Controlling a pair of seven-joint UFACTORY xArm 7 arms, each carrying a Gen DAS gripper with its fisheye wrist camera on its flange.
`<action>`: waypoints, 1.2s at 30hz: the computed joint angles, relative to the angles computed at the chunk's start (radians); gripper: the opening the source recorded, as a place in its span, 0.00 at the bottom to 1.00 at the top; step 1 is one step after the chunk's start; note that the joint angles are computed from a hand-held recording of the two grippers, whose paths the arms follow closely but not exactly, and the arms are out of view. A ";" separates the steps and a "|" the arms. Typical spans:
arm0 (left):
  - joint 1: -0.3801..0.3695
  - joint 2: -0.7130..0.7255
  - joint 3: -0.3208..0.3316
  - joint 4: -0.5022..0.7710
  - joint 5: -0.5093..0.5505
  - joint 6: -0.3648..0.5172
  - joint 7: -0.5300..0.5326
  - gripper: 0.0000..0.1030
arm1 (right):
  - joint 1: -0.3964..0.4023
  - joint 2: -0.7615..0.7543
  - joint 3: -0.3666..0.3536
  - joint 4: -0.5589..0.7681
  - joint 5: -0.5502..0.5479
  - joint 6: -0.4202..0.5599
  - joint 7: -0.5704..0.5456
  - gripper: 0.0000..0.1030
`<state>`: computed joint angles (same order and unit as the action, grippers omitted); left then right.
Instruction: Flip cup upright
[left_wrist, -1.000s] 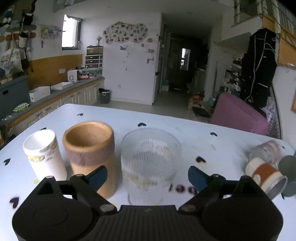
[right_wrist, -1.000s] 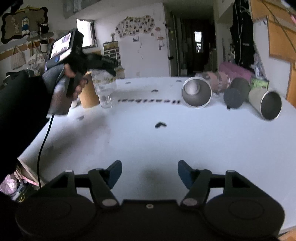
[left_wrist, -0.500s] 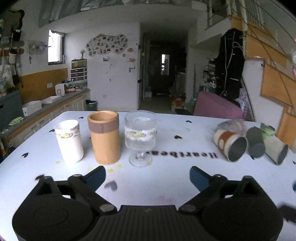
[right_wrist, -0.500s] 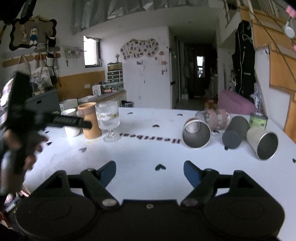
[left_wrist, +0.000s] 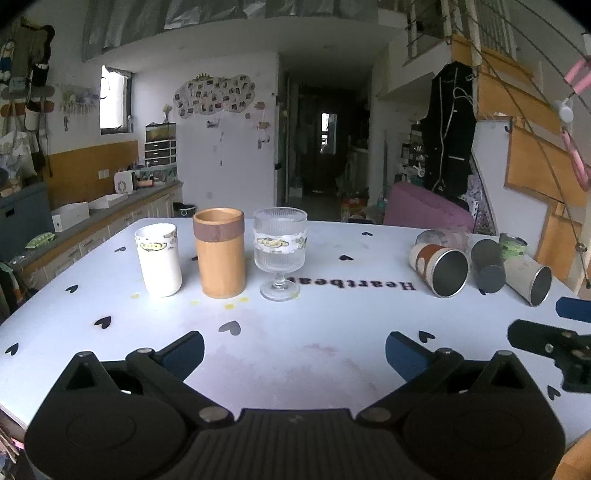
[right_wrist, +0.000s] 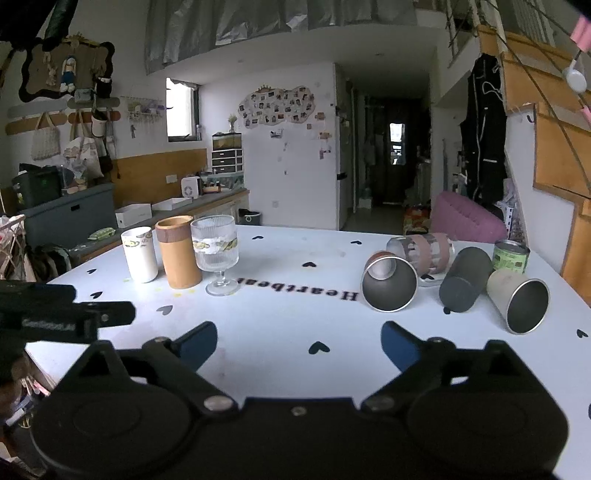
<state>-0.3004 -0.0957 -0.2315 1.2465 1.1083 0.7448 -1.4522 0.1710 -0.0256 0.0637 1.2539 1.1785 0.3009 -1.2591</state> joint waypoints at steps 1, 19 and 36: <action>-0.001 -0.005 -0.001 -0.005 0.002 -0.001 -0.003 1.00 | 0.000 0.000 0.000 0.000 0.001 -0.006 -0.001 0.99; 0.020 -0.061 -0.038 -0.052 0.031 0.020 -0.047 1.00 | -0.002 0.015 0.006 0.012 -0.030 -0.032 0.045 1.00; 0.018 -0.057 -0.038 -0.055 0.037 0.026 -0.054 1.00 | -0.003 0.013 0.009 0.009 -0.017 -0.038 0.038 1.00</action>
